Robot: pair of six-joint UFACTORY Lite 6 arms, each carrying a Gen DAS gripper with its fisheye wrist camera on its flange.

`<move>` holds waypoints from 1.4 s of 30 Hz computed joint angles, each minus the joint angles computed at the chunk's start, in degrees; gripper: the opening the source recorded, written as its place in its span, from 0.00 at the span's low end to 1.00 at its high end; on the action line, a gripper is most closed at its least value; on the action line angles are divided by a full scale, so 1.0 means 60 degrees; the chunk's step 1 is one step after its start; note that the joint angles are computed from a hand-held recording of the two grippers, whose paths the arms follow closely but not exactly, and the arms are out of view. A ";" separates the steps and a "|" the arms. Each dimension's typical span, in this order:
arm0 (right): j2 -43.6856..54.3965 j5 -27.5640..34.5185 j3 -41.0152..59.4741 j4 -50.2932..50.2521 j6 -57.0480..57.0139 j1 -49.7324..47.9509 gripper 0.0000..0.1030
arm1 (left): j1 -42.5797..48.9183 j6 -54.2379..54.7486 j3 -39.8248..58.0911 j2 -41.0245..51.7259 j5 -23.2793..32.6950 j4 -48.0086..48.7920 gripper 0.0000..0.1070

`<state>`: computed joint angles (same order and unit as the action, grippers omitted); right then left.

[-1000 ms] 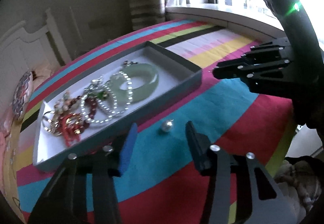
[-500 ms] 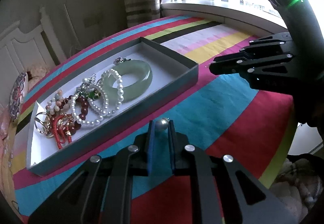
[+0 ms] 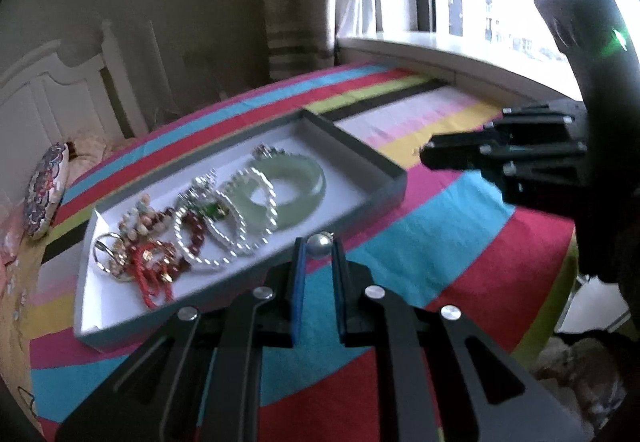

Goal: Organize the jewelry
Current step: 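Carry the pearl earring over the tray with the right gripper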

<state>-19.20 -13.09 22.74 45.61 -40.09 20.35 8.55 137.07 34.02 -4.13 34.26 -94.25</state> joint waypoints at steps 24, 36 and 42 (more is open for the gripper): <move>0.2555 -0.1017 0.2067 0.1035 -0.0624 0.1396 0.15 | -0.0091 -0.1964 0.2358 0.1200 -0.0309 0.0352 0.11; 0.4464 0.0047 0.3871 -0.1230 0.1540 0.0556 0.15 | -0.0651 -0.6338 0.5514 0.3304 0.0081 0.3404 0.11; 0.4956 0.0126 0.4473 -0.0275 0.0543 0.0547 0.15 | -0.1178 -0.7444 0.6390 0.4008 -0.0214 0.4195 0.11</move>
